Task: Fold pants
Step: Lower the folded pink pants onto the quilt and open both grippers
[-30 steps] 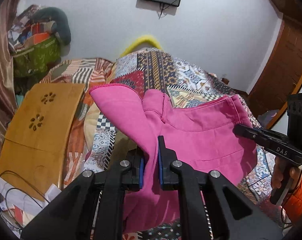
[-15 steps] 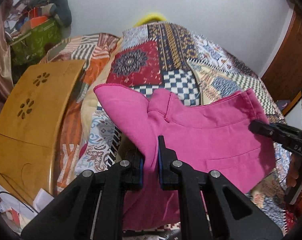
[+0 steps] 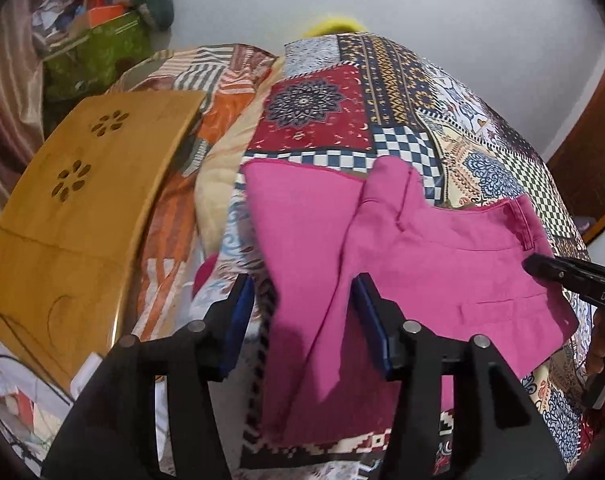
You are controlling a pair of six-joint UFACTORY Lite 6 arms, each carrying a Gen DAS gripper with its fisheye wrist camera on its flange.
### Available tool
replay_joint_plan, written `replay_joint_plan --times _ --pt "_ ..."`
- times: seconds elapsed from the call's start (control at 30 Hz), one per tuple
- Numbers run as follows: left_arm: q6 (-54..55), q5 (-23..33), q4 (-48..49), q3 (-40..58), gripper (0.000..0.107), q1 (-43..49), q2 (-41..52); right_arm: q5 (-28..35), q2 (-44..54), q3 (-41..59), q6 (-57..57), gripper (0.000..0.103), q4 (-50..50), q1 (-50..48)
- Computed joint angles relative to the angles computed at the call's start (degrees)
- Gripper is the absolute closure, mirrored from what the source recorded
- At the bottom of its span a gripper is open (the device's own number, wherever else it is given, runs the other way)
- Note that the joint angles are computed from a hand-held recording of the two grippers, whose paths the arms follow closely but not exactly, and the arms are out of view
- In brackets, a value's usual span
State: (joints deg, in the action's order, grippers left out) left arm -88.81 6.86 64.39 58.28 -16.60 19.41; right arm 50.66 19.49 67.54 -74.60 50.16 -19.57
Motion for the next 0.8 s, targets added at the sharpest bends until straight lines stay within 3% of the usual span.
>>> replay_joint_plan --times 0.13,0.3,0.47,0.67,0.8 --pt "-9.7 0.3 9.3 -3.5 0.055 1.0 -2.0 -0.4 -1.0 -1.0 -1.6 0.081 -1.5 -1.5" --pt "-8.0 1.1 7.2 -3.9 0.055 0.5 -0.9 -2.5 -1.2 -2.3 -3.8 0.073 -3.1 -2.3" --pt "2.4 4.7 -3.9 -4.3 0.055 -1.7 -4.5 -1.8 -4.4 -2.9 -3.2 0.073 -3.9 -3.2" --pt "9.1 10.1 -11.6 -6.6 0.055 -5.8 -13.7 3.5 -10.4 -3.1 -4.1 0.073 -2.8 -6.1" --pt "12.1 16.7 -14.9 -7.1 0.055 -10.7 -21.6 8.5 -15.6 -3.0 -4.1 0.073 -2.1 -8.4"
